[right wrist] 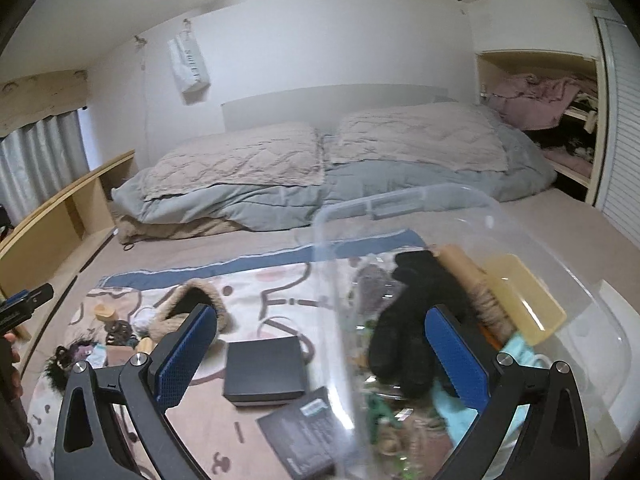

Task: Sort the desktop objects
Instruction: 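Lift both tools out of the bin and back toward the scattered items, then lower the right tool onto the wooden oval block and grasp it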

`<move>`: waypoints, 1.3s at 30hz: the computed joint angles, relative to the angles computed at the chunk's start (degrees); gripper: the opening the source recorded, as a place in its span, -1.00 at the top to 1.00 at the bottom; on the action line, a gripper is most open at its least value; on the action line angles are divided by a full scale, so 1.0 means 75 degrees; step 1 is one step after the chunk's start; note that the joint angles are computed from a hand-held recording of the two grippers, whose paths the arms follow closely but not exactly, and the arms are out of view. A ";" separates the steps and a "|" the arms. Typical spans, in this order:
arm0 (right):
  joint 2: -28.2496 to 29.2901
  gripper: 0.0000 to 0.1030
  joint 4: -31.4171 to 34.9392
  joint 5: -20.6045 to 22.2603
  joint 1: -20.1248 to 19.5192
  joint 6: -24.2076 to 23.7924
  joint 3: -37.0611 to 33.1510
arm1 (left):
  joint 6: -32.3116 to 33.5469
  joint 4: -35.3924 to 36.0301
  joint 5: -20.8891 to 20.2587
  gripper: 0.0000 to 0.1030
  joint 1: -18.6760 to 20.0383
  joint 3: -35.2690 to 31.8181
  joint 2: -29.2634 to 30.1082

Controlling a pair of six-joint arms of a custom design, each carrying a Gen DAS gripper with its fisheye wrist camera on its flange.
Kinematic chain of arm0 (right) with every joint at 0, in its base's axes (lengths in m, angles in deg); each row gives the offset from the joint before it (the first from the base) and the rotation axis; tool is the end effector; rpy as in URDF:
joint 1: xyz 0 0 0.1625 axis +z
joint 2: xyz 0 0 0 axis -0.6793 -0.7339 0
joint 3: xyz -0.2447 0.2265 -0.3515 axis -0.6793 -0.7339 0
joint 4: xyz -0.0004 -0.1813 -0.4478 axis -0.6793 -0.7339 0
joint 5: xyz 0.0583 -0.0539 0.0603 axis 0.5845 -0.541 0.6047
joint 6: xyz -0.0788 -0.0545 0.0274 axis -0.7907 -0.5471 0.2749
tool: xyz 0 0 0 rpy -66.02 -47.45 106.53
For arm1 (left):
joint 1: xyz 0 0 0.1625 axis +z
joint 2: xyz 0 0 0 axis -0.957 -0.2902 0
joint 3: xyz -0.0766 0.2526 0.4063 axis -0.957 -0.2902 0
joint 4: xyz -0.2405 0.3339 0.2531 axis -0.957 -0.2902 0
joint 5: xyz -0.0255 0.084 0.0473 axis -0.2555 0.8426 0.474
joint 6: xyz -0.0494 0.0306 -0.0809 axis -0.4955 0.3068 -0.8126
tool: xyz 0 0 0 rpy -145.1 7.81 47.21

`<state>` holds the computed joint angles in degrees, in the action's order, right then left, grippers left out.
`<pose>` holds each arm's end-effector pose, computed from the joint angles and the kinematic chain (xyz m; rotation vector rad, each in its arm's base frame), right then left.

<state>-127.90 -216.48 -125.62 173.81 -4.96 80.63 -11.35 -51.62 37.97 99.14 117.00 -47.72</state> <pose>0.3188 -0.2890 0.2813 0.3712 -2.1826 1.2436 -0.2257 -0.3550 0.3270 0.4881 2.2662 -1.1592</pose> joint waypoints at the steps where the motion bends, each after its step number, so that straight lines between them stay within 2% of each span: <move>1: 0.0087 -1.00 -0.0019 -0.0007 0.0042 0.0002 -0.0031 | -0.0031 0.0101 0.0030 -1.00 0.0015 0.0017 -0.0112; 7: 0.0495 -1.00 -0.0106 0.0184 0.0263 0.0061 -0.0178 | -0.0215 0.0860 0.0249 -1.00 0.0000 0.0120 -0.0853; 14: 0.0690 -1.00 0.0107 0.0945 0.0423 0.0345 -0.0270 | -0.0847 0.2194 0.0596 -1.00 -0.0297 0.0164 -0.1725; 17: 0.0786 -1.00 0.0371 0.0932 0.0583 0.0522 -0.0368 | -0.1089 0.2676 0.0668 -1.00 -0.0367 0.0142 -0.1995; 21: 0.0868 -1.00 0.0333 0.0880 0.0808 0.0384 -0.0431 | -0.1329 0.3203 0.0818 -1.00 -0.0549 0.0156 -0.2325; 27: 0.0925 -1.00 -0.0039 0.1027 0.0970 0.0276 -0.0449 | -0.1187 0.3158 0.1081 -1.00 -0.0732 0.0199 -0.2578; 34: 0.0906 -1.00 0.0438 0.1126 0.1033 0.0845 -0.0522 | -0.0993 0.3119 0.1145 -1.00 -0.0854 0.0267 -0.2793; 39: 0.1028 -1.00 0.0558 0.1146 0.1023 0.0890 -0.0601 | -0.1054 0.3310 0.1195 -1.00 -0.0872 0.0283 -0.2874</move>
<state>-120.18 -212.29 -117.02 181.47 1.72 76.12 -19.25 -26.80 46.94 92.60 119.13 -69.27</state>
